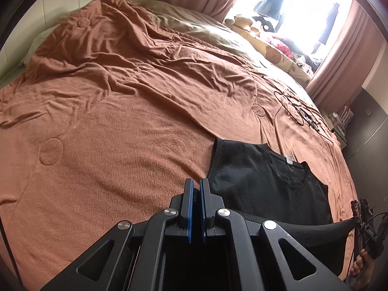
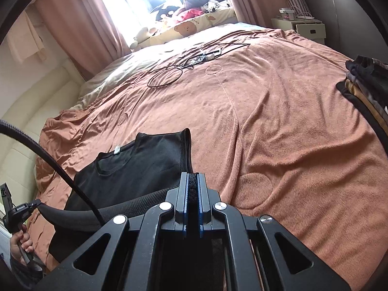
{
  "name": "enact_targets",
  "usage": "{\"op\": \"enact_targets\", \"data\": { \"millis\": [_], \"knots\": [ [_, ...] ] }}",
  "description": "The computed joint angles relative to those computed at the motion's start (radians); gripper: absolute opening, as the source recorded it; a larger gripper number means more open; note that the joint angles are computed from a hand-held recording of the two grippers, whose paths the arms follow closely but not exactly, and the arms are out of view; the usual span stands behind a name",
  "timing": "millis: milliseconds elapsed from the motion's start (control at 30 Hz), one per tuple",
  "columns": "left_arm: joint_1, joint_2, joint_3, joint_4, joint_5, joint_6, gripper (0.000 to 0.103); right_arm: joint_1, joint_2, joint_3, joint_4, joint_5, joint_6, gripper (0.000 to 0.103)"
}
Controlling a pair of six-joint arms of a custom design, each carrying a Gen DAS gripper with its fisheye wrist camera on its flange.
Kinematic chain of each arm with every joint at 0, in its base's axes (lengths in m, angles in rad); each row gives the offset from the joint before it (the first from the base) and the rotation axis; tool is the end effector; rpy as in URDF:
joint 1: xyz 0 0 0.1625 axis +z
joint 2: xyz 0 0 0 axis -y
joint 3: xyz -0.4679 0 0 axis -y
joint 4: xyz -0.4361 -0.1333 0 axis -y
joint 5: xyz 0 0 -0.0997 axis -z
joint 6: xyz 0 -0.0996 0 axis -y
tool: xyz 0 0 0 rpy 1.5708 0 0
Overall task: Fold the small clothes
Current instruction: 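Lift the gripped shirt edge with both grippers and fold it over the shirt, then open both grippers to release the folded shirt edge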
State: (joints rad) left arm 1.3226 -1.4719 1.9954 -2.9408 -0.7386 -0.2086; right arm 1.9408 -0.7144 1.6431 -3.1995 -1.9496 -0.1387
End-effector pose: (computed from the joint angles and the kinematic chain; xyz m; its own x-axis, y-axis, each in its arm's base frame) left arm 0.0679 -0.5745 0.4403 -0.8053 -0.4964 -0.3242 -0.0041 0.5515 -0.8342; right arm 0.3613 -0.6649 0.1133 -0.9050 -0.2114 0.3692 -0.4056 0.6905 -0.5989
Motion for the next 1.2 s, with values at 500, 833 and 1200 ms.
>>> {"op": "enact_targets", "data": {
  "millis": [500,833,1200],
  "knots": [
    [0.094,0.166,-0.254,0.109,-0.037,0.029,0.005,-0.005,0.182,-0.329,0.191,-0.056,-0.024,0.003],
    [0.125,0.252,-0.391,0.19,-0.038,0.026,0.005,-0.012,0.283,-0.52,0.307,-0.088,-0.018,0.003],
    [0.15,0.333,-0.534,0.337,0.037,-0.085,0.025,0.007,0.439,-0.783,0.38,-0.29,-0.065,0.003]
  ]
}}
